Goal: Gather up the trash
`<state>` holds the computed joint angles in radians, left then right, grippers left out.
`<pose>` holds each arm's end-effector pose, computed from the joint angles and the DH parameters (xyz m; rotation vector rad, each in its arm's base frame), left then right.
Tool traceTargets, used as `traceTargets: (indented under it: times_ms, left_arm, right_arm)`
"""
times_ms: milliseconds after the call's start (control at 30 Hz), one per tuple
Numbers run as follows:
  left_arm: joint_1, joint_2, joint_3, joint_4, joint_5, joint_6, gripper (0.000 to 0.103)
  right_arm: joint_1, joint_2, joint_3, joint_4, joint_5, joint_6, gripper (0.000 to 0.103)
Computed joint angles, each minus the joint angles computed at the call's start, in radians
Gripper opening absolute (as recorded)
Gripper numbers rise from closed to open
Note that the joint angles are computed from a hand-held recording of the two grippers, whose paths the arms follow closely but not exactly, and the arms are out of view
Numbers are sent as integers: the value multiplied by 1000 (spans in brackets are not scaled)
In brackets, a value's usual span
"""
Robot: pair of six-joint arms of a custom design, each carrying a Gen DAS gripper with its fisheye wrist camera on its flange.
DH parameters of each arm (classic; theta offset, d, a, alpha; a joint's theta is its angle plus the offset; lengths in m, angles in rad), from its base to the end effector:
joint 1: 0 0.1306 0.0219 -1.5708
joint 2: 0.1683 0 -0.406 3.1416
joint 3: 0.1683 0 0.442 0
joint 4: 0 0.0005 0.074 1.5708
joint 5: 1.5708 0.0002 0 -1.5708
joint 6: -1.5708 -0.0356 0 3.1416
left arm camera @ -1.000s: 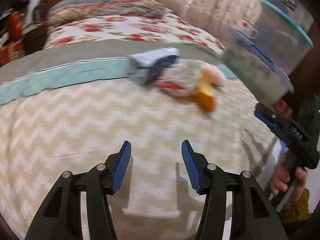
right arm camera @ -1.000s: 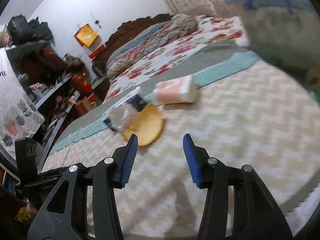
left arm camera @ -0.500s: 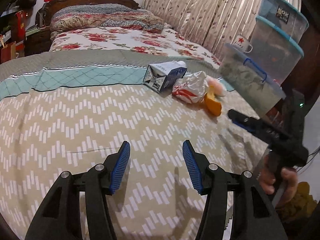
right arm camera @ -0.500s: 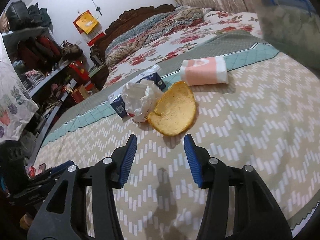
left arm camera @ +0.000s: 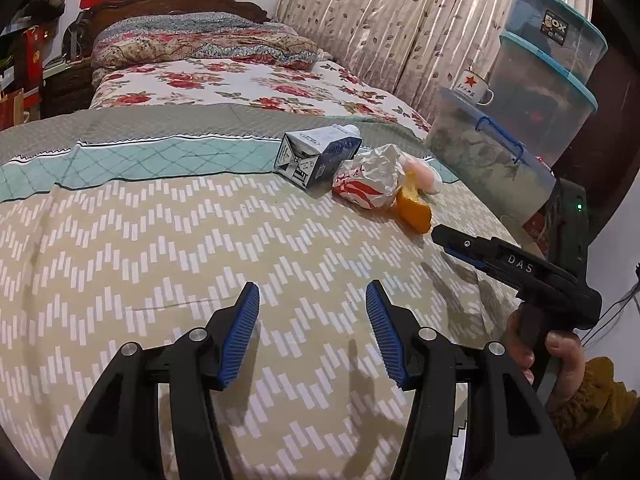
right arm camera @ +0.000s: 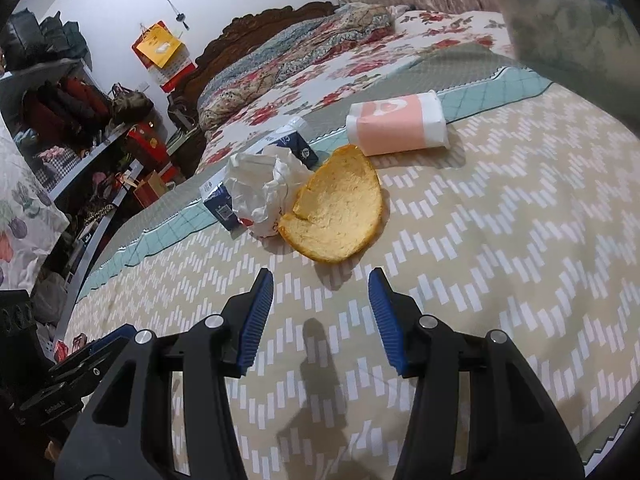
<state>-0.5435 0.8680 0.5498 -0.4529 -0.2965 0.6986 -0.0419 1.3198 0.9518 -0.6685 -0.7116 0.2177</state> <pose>0.2724 -0.1530 0.2662 -0.3247 2.2947 -0.2879 0.4526 0.0038 0.2892 -0.4564 2.3825 0.8038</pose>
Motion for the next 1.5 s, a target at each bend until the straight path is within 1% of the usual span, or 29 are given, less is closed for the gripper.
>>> traceTargets:
  times_ms: [100,200,300,433,500,667,733,767,900,1000,1133,1367,1500]
  left_arm:
    - [-2,1,1,-2,-6,1,53]
    - [-7,5,3,-8,-17,0,54]
    - [-14,6,6,-14,-37,0,61]
    - [-22,10,11,-25,-59,-4,63]
    - [-24,13,13,-31,-67,-2,67]
    - [-25,13,15,-41,-81,6,69]
    - [-28,13,18,-49,-96,13,83]
    - [-33,7,15,-48,-115,18,85]
    - [-40,-2,11,-44,-138,21,94]
    - [-39,4,19,-61,-149,32,94]
    - [-31,3,17,-60,-135,33,94]
    - [-41,4,18,-48,-133,3,94]
    - [-39,0,14,-39,-124,2,94]
  right_arm:
    - [-3,9,6,-3,-4,1,53]
    - [-4,11,6,-1,-7,-2,57]
    - [-3,13,6,-2,-8,-2,57]
    - [-3,9,2,-3,-9,-1,57]
    - [-3,9,2,-4,-9,0,57]
    - [-3,7,-1,-5,-8,1,57]
    - [-3,7,-2,-3,-9,2,57]
    - [-3,7,-3,-3,-8,1,57]
    - [-2,7,-2,-5,-8,2,57]
    - [-2,5,-7,-5,-6,6,57]
    - [-2,5,-6,-5,-6,5,57]
    - [-2,3,-8,-5,-6,5,57]
    - [-1,3,-6,-5,-7,3,57]
